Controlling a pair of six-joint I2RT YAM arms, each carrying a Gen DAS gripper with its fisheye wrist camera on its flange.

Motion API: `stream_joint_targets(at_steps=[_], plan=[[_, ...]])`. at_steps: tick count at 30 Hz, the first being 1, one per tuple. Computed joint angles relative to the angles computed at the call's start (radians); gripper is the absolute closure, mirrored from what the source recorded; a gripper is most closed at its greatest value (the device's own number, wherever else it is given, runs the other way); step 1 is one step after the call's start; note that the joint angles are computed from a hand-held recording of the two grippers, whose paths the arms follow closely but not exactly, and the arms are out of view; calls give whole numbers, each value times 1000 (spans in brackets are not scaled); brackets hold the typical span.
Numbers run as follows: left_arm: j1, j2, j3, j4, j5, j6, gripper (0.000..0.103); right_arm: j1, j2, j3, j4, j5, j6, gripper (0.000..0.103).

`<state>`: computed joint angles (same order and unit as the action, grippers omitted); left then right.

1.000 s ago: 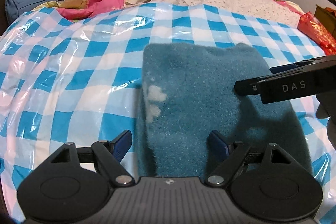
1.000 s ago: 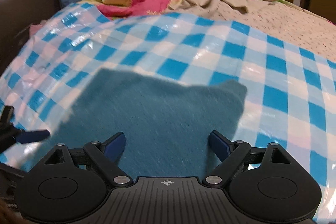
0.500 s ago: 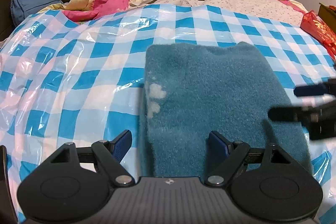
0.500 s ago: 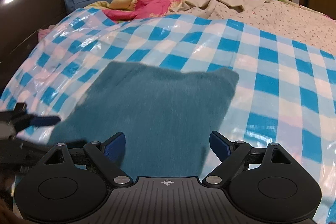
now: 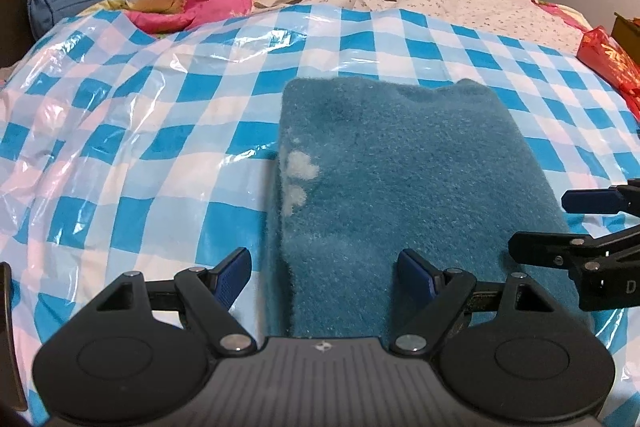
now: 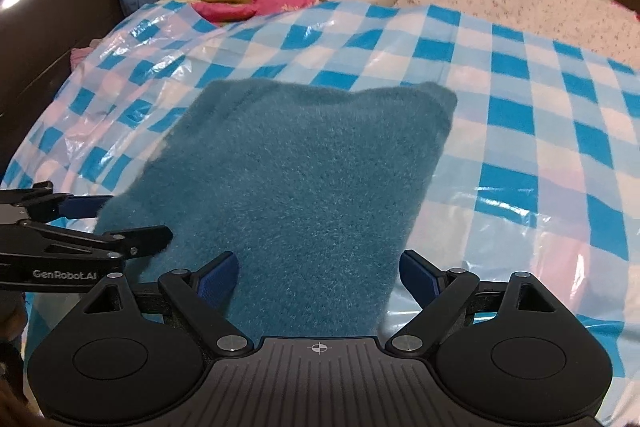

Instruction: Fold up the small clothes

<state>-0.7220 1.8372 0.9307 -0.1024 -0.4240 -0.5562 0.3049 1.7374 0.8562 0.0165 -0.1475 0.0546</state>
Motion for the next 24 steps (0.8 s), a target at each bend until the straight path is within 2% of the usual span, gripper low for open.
stream_joint_targets(at_steps=[8, 11, 16, 24], plan=[[-27, -28, -34, 3, 1, 0, 12, 7, -85, -108, 42, -10, 17, 14], [-24, -16, -38, 10, 10, -17, 12, 27, -47, -96, 39, 30, 19, 14], [-24, -4, -45, 20, 16, -44, 11, 19, -16, -83, 39, 10, 56, 14], [-44, -22, -46, -10, -9, -63, 11, 23, -77, -130, 55, 23, 55, 14]])
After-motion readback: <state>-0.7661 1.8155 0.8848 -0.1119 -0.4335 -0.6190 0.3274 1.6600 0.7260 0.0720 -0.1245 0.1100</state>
